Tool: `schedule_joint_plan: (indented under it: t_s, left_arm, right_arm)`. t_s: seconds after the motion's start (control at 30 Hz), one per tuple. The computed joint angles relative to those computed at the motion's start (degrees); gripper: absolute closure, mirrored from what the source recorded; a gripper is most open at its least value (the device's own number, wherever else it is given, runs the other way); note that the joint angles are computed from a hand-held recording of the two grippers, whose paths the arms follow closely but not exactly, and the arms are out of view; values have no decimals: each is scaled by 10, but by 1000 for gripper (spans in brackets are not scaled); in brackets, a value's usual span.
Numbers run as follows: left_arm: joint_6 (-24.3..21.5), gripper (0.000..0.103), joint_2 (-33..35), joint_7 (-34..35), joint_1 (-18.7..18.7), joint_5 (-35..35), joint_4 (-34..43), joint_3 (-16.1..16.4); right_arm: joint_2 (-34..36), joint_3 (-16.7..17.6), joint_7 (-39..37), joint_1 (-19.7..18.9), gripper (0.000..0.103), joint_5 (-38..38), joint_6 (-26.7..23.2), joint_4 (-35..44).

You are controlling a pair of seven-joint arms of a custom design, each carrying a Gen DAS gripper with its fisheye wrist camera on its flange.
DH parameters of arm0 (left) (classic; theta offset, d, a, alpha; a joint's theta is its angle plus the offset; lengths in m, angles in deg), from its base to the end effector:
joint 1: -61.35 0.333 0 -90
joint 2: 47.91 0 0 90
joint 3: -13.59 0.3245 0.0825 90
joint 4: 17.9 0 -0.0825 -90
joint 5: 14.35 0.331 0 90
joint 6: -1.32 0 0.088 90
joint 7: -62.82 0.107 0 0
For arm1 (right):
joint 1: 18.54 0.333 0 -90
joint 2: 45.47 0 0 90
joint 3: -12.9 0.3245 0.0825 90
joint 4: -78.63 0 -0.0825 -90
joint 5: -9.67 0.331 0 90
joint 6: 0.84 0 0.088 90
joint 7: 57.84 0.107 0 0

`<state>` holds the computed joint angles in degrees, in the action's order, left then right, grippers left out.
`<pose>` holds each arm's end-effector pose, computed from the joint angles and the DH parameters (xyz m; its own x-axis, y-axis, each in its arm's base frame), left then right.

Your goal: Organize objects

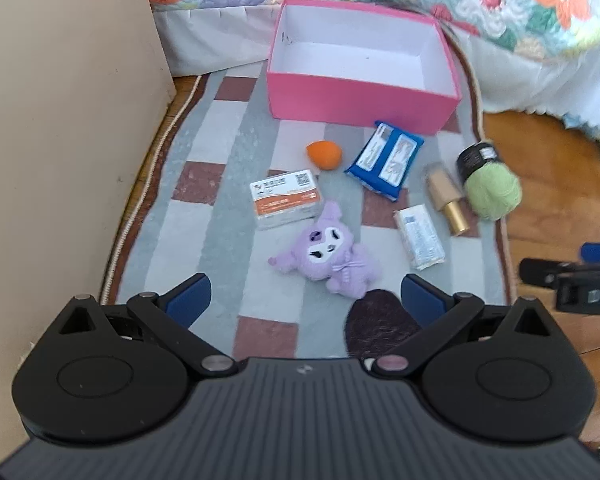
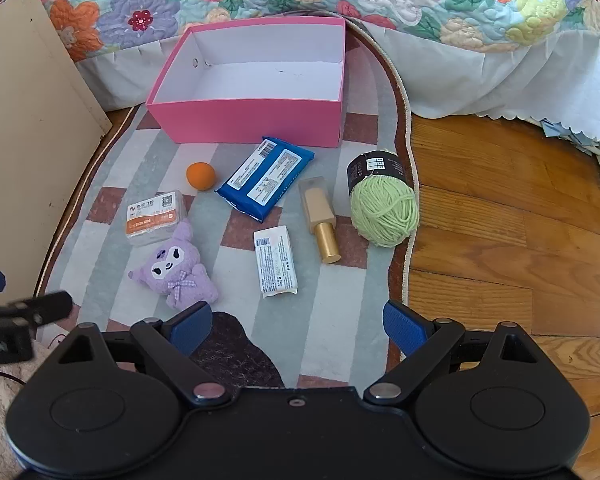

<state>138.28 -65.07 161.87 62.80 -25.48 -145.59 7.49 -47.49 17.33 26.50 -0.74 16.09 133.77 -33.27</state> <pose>0.4469 -0.0434 0.5712 -0.1488 -0.9857 0.0795 -0.8861 0.0972 -0.4532 0.4945 0.2045 0.5649 0.4248 -0.9032 -0.0611 -0.8309 -0.3622 -0.4224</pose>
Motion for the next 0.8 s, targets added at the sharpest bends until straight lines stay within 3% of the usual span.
schedule_joint_plan:
  t_s: [0.27,0.43,0.8]
  left_arm:
    - [6,0,-6,-27,14,40,-6,-9]
    - [-41,2,4,-4,3,-8,14,12]
    - [-32,2,-4,-29,8,12,5,-1]
  right_arm:
    - [3,3,-11,3,8,1,4,1]
    - [8,4,-18,4,8,11,-7,4]
    - [7,3,-22,3,8,10,-7,3]
